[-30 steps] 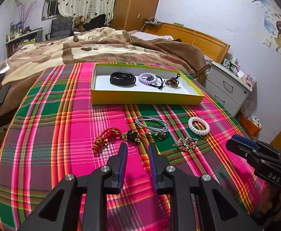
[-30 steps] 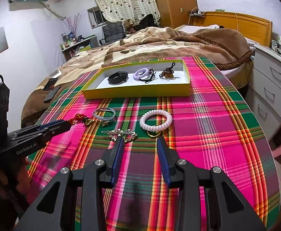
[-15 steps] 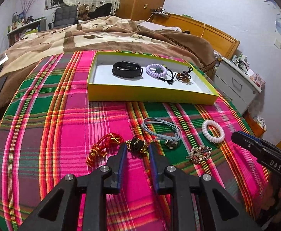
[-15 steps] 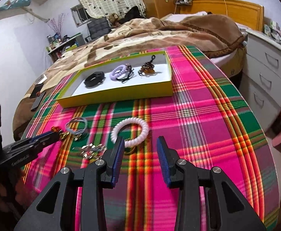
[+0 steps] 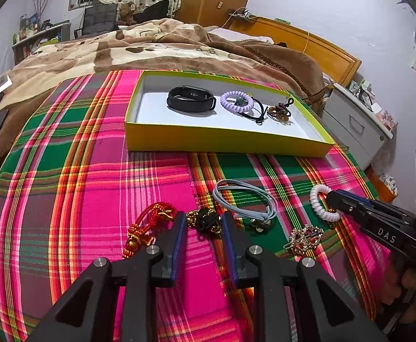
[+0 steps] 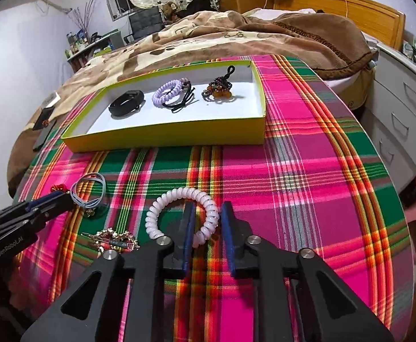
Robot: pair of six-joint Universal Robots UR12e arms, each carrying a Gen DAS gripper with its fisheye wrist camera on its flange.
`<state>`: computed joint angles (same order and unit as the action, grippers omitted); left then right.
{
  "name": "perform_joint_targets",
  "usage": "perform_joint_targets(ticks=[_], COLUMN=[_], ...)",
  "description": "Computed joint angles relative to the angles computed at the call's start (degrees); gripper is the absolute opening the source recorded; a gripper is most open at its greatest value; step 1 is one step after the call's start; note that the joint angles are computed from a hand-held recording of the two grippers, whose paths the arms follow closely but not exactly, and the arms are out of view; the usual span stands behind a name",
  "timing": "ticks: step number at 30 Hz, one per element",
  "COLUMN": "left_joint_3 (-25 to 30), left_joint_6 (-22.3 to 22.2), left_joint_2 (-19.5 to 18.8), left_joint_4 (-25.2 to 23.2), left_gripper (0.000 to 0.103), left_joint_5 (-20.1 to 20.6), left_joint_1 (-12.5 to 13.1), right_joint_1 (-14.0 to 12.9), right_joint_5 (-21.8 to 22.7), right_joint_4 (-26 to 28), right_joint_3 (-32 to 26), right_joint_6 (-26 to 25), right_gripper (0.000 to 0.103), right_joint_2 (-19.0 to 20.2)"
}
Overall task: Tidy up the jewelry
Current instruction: 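Grasp the white coil bracelet with the right tool while the left tool grasps the black-and-gold keychain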
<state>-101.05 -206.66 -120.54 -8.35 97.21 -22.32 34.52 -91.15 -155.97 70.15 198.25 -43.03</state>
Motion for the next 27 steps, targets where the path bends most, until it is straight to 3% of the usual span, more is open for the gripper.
perform_joint_targets(ticks=[12,13,16,27], left_joint_3=[1.64,1.49,0.61,-2.51], left_joint_6=[3.44,3.73,4.31,4.37], left_joint_2=[-0.44,-0.37,0.07,1.67], left_joint_4=[-3.41,-3.24,-2.3,1.51], left_gripper=[0.024,0.017,0.014,0.014], left_joint_5=[3.9,3.66,3.09,0.59], left_joint_1=[-1.31,-1.29,-1.39,-1.48], right_joint_1=[-0.16,-0.17,-0.15,-0.03], right_joint_5=[0.17,0.17,0.28,0.78], right_joint_4=[-3.85,-4.26,-5.54,-7.64], right_joint_3=[3.52,3.97,5.24,8.06], right_joint_6=[2.28,2.59,3.38,4.93], right_gripper=[0.01,0.01,0.01,0.01], right_joint_2=[-1.7,-1.94,-2.65,-4.11])
